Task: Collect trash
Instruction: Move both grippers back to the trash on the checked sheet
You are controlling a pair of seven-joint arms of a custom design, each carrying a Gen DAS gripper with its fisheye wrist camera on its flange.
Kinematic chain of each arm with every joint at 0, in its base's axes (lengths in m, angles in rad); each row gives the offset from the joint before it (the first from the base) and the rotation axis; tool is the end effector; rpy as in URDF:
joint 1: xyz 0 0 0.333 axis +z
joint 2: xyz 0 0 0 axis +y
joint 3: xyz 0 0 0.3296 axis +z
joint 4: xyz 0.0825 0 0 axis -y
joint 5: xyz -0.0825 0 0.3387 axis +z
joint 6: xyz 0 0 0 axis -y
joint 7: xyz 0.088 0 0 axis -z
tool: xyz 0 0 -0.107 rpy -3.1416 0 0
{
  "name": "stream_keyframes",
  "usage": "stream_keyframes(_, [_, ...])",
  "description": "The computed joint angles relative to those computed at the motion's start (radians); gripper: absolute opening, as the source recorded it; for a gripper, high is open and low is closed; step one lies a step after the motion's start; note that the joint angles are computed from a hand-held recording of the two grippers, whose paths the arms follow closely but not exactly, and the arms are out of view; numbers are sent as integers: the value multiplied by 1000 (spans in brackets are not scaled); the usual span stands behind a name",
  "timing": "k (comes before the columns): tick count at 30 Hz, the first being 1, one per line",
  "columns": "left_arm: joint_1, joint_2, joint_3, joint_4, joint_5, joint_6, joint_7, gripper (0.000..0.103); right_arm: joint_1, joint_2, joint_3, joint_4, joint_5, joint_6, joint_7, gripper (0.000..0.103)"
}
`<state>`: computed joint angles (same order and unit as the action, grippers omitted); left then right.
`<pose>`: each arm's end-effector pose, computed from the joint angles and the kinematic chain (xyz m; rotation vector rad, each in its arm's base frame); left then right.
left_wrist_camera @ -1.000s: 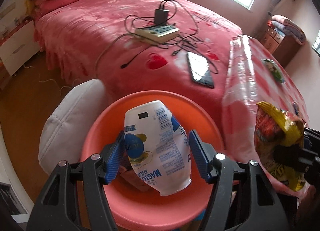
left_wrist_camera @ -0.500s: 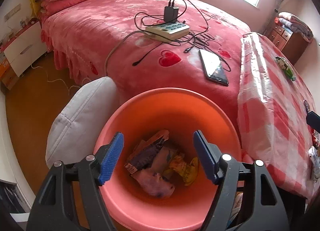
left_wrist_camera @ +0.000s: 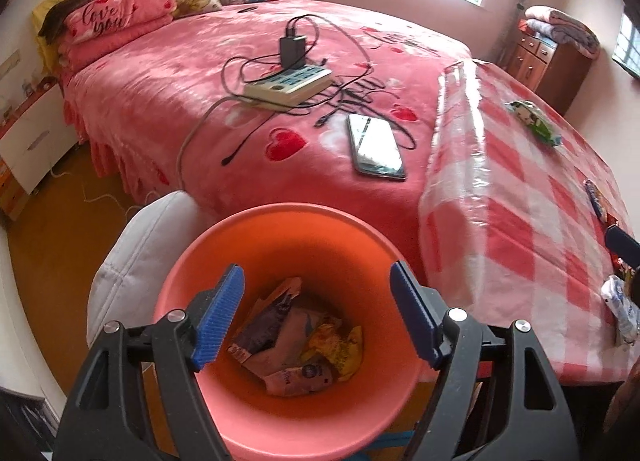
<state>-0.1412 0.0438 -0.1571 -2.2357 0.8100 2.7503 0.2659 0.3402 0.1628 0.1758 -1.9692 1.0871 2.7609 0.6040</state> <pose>0.4948 -0.1820 0.4363 -2.1260 1.5304 -0.6052 0.5318 0.2526 0.4810 -1.9718 1.0898 -0.0961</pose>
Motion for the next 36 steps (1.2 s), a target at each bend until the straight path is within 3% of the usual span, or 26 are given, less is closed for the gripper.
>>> stream_keyframes(13, [-64, 48, -21, 116, 15, -60, 46, 77, -15, -67, -21, -77, 176, 47, -161, 91])
stream_keyframes(24, [-124, 96, -34, 209, -4, -106, 120, 77, -43, -123, -75, -122, 366, 26, -306, 91])
stream_keyframes(36, [-175, 127, -77, 263, -205, -53, 330, 77, -111, -200, -147, -196, 536, 60, -406, 91])
